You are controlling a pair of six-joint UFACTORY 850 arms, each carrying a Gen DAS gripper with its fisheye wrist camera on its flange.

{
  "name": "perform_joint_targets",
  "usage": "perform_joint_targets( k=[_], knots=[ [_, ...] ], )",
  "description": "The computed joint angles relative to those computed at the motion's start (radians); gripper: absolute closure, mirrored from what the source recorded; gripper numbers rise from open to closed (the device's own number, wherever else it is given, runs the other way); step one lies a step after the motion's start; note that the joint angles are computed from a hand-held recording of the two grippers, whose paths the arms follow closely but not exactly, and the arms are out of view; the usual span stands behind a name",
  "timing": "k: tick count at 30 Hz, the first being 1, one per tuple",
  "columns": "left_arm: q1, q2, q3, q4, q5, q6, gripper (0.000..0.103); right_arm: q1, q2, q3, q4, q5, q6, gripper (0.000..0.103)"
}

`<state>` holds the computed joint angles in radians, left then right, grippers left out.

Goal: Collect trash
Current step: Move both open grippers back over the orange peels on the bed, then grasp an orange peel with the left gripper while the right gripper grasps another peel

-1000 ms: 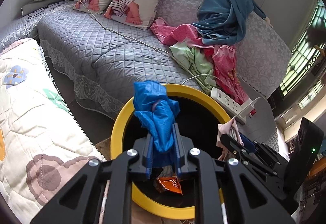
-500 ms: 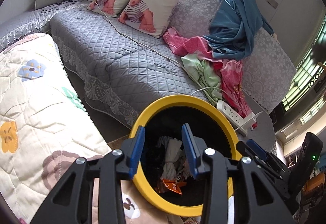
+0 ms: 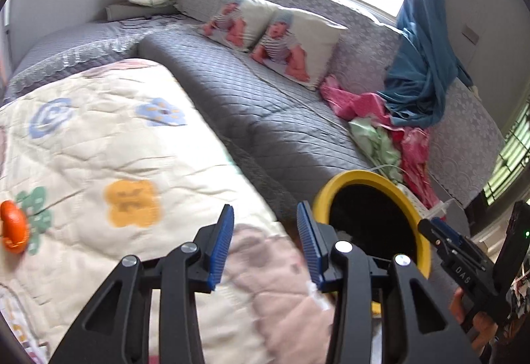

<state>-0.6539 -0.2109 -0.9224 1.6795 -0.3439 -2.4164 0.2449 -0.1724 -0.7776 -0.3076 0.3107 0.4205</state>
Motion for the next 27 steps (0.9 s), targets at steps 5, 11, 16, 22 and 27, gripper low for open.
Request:
perform_joint_targets(
  k=[5,11,16,22,27],
  knots=[
    [0.037,0.157,0.168,-0.096,-0.074,0.039,0.054,0.110,-0.032,-0.044,-0.071,0.042,0.061,0.051],
    [0.075,0.373,0.371,-0.173,-0.201,0.042,0.034,0.246,-0.101,-0.144,-0.232,0.055,0.204,0.044],
    [0.095,0.521,0.504,-0.267,-0.284,0.083,0.029,0.353,-0.169,-0.230,-0.236,0.055,0.160,0.041],
    [0.108,0.615,0.602,-0.356,-0.330,0.133,0.029,0.436,-0.275,-0.378,-0.596,0.025,0.478,0.041],
    [0.142,0.643,0.654,-0.362,-0.283,0.126,0.029,0.493,-0.348,-0.481,-0.804,0.002,0.648,0.041]
  ],
)
